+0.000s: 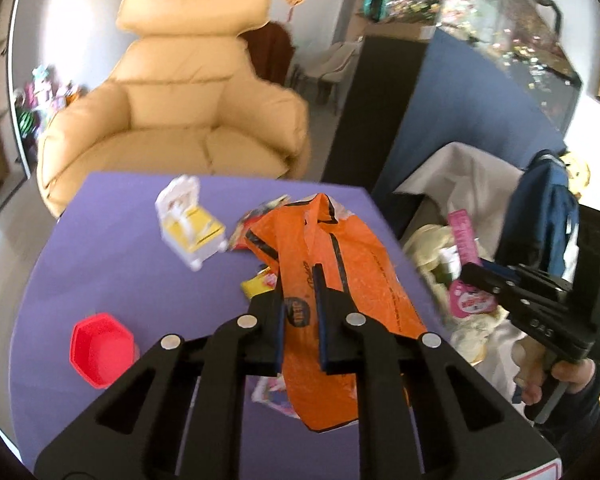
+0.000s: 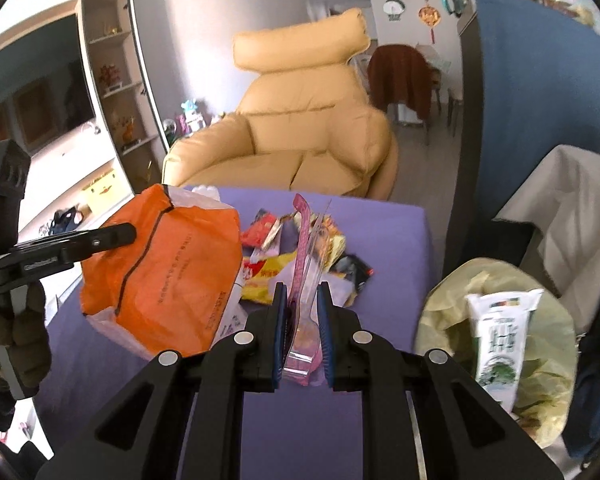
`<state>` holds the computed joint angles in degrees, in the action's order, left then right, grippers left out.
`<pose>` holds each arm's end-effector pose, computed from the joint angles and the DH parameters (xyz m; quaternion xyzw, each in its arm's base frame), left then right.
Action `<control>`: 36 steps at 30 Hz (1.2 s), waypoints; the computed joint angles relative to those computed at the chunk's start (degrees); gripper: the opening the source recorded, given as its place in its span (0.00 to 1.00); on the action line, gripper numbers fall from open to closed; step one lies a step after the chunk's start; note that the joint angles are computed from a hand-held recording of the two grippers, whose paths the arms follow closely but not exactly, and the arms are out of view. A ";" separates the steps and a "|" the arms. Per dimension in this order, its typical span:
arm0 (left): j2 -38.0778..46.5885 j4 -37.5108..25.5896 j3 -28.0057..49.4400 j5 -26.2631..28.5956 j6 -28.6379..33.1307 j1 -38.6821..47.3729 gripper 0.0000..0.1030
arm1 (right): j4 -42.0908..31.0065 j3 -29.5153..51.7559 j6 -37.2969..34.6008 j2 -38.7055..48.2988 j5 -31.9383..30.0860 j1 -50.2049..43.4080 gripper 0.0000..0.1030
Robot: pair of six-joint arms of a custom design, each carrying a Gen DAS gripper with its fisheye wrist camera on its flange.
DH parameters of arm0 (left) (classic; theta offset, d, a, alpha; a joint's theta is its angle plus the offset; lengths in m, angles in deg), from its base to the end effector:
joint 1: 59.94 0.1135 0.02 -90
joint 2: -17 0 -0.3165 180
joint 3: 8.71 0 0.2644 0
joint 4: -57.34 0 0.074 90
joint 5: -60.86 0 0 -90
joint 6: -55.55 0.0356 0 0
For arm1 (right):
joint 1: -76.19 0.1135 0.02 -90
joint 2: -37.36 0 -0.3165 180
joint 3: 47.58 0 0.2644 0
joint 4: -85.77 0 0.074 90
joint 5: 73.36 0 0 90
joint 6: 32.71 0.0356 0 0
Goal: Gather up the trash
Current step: 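Lift the orange bag with the left tool while the right tool grasps the pink wrapper, then drop the orange bag and pink wrapper into the yellow trash bag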
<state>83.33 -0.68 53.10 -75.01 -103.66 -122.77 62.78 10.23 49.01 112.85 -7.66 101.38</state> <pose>0.1150 -0.1681 0.2949 -0.1421 0.8881 -0.0459 0.4347 0.2411 0.1296 0.2702 -0.3399 0.8255 0.2492 0.3754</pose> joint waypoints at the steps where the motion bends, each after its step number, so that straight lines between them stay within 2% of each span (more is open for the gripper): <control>1: 0.50 0.01 1.14 -0.80 0.77 -0.57 0.11 | -0.27 0.11 -0.25 -0.82 -0.45 -1.22 0.16; 4: 1.98 2.30 3.33 -1.50 4.51 -0.40 0.11 | -1.05 0.29 -0.77 -2.37 -1.39 -3.91 0.16; 9: 5.67 12.46 4.82 2.51 12.93 2.61 0.11 | -1.60 -0.23 -3.02 -4.77 -2.76 -10.06 0.16; 14: 14.46 24.38 7.87 10.33 22.06 6.35 0.11 | -3.27 0.39 -6.27 -4.23 -5.36 -19.11 0.16; 19: 24.47 33.06 13.34 17.48 28.64 9.11 0.11 | -3.74 2.06 -10.83 -1.64 -6.59 -28.07 0.16; 24: 34.99 37.19 20.82 25.23 30.02 12.21 0.11 | -2.75 4.54 -11.93 2.33 -8.09 -35.30 0.16; 30: 47.63 35.18 30.05 30.34 29.06 14.39 0.12 | -0.98 5.70 -10.43 7.23 -10.79 -37.32 0.16; 31: 49.05 35.86 30.41 31.13 28.97 14.73 0.13 | -0.90 5.94 -10.21 7.98 -11.05 -37.10 0.16; 32: 49.94 36.51 30.46 32.57 29.09 15.17 0.21 | -0.43 5.90 -9.91 8.74 -11.16 -36.70 0.16; 33: 50.59 36.61 30.72 33.61 29.04 15.42 0.34 | 0.04 5.77 -9.54 9.40 -11.20 -36.14 0.16; 36: 49.74 38.18 28.57 35.84 27.89 16.26 0.42 | 1.26 5.52 -8.33 11.86 -11.29 -33.64 0.16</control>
<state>133.06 37.50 81.68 -39.17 -75.76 -106.51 64.05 15.75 40.68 124.71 -18.95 67.74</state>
